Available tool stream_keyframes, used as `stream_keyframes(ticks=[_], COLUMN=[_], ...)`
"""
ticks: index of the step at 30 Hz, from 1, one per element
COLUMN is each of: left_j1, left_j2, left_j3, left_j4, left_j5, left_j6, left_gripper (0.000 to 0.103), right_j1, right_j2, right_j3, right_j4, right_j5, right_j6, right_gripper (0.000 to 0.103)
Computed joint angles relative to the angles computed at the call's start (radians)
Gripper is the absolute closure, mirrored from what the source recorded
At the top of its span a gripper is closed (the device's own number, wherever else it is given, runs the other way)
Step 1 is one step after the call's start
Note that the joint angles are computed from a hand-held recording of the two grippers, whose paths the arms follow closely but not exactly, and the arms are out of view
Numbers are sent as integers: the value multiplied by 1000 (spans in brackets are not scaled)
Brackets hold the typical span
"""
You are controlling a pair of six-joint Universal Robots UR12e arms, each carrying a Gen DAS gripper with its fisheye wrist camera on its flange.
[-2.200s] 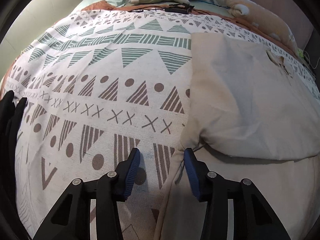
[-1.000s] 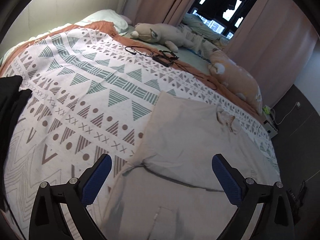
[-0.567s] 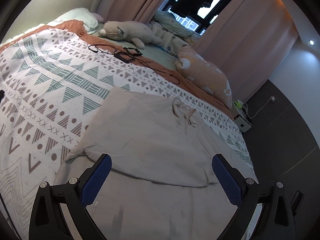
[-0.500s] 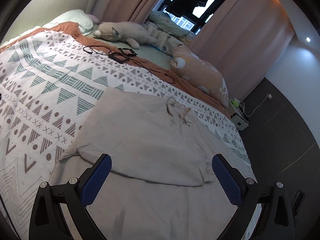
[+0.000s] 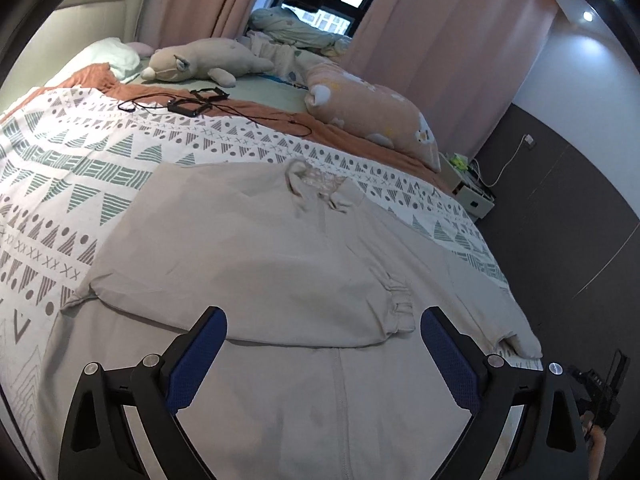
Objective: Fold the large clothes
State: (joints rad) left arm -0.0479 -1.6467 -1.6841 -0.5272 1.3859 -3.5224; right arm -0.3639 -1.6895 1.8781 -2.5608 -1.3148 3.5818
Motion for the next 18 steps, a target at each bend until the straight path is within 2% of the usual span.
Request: stream_keyframes(ticks=[5, 8, 14, 18], left_j1=[-51, -68, -106, -125], left_j2=[-39, -66, -134, -162], left_j3=[26, 38, 101, 119], left_j4=[-18, -14, -96, -128], left_j5=[65, 62, 91, 93], left_j6=[73, 80, 145, 184], left_gripper=[13, 18, 24, 25], right_j1=[-40, -55, -79, -85], right_j2=[54, 92, 163, 209], right_j3=[1, -8, -31, -54], right_j4=[-33, -50, -79, -99], right_j5=[48, 54, 56, 45], right_j6=[32, 55, 91, 102], right_gripper=[54, 55, 61, 62])
